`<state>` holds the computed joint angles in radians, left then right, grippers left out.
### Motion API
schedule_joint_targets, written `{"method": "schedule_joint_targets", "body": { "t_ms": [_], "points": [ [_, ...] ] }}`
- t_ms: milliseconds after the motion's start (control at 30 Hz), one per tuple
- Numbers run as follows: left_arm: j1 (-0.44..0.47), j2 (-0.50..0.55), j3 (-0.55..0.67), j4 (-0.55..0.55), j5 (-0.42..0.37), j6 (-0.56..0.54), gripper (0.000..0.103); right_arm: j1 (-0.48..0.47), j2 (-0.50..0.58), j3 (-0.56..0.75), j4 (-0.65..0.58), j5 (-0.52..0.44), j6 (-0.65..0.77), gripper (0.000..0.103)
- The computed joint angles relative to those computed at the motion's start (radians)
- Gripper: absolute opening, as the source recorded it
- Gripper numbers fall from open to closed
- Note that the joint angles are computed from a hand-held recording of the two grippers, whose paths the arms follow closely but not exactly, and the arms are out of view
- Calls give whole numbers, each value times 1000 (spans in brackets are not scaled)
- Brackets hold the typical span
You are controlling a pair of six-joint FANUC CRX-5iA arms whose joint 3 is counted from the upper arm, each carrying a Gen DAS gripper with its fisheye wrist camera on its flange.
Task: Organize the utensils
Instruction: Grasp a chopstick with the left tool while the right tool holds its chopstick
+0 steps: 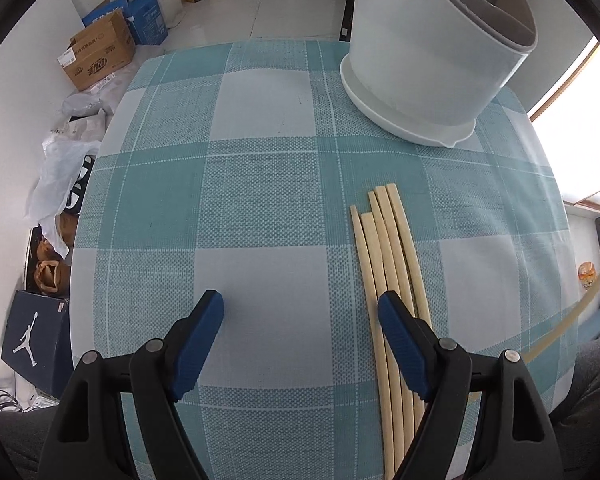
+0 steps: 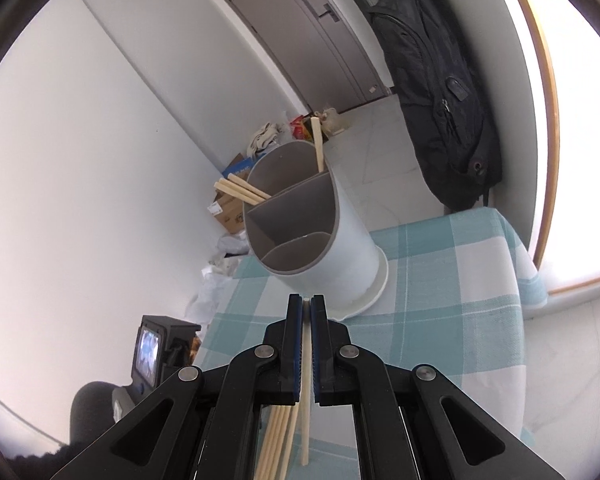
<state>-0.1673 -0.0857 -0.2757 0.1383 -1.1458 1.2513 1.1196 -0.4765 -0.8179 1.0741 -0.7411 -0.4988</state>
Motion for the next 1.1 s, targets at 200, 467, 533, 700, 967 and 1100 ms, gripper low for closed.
{"method": "schedule_joint_targets", "body": {
  "t_ms": [200,467,533,700,967,1100],
  "points": [
    [-24,30,39,-40,-9,32,76,11,-20,-14,14,-16,-9,3],
    [-39,46,64,-51,-43,61,76,15,-32,-24,29,-13,-20,3],
    [-56,72,95,-94,-56,87,77,11,-34,-26,34,-2,-28,3],
    [-59,93,116,-95,-63,94,76,11,-33,-26,40,-4,-33,3],
    [-63,99,114,-39,-33,20,16,11,-30,-22,30,-5,-25,3],
    [-43,89,86,3,-8,2,2,9,-26,-21,26,-5,-29,3]
  ]
}}
